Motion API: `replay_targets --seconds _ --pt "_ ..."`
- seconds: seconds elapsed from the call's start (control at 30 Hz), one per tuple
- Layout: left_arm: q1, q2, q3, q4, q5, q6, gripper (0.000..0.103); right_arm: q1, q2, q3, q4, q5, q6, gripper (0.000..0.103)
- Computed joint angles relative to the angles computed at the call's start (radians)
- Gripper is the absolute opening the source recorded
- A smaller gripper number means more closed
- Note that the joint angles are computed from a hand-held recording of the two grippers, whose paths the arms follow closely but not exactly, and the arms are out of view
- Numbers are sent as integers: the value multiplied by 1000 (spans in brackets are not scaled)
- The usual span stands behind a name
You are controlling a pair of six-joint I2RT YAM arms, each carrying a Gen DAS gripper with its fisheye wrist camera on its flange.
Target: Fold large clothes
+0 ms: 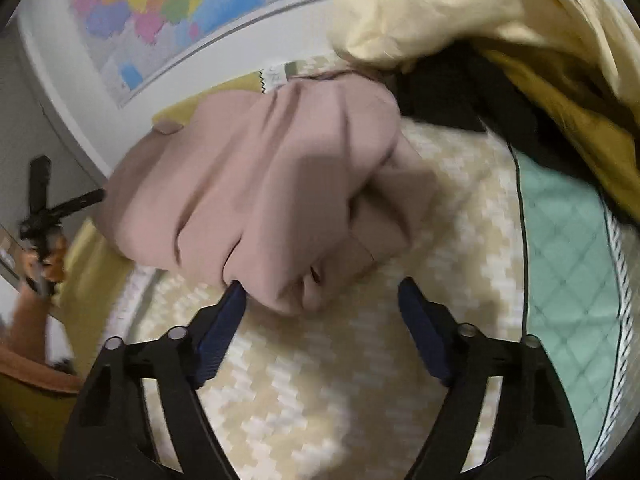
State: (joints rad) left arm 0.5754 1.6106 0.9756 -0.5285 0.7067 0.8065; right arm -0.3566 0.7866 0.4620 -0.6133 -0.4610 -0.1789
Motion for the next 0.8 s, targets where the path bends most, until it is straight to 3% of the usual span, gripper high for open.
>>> replay_targets --seconds 0.03,0.07,0.1,0.13,0.17,0.3,0.4,0.53,0.67,0.73,0.8 --pt "-1 1 -12 -1 3 18 84 58 2 -11 44 51 26 60" --pt "-7 -9 -41 37 -8 12 84 65 9 -14 61 41 38 41" --pt "-16 -8 -60 66 -17 3 82 48 17 -14 73 -15 44 30" --pt "-20 2 -59 62 -16 5 77 54 4 -14 85 -17 58 24" --pt "-24 22 -45 45 -4 -1 65 72 -8 -7 83 8 75 15" --pt "-16 18 -37 23 39 -64 33 25 -115 45 5 -3 140 4" --pt "6 19 8 -69 68 -76 21 -138 -254 137 -140 -126 125 1" --pt "53 28 60 -201 137 -13 20 -322 -288 235 -300 -248 -30 1" --pt "50 68 55 -177 79 -28 24 -302 -157 168 -305 -191 -79 1" --pt "55 91 59 -179 78 -24 31 -277 -136 115 -278 -112 -78 2" --pt "71 78 39 -152 78 -27 46 -363 -90 82 -312 -152 -158 2"
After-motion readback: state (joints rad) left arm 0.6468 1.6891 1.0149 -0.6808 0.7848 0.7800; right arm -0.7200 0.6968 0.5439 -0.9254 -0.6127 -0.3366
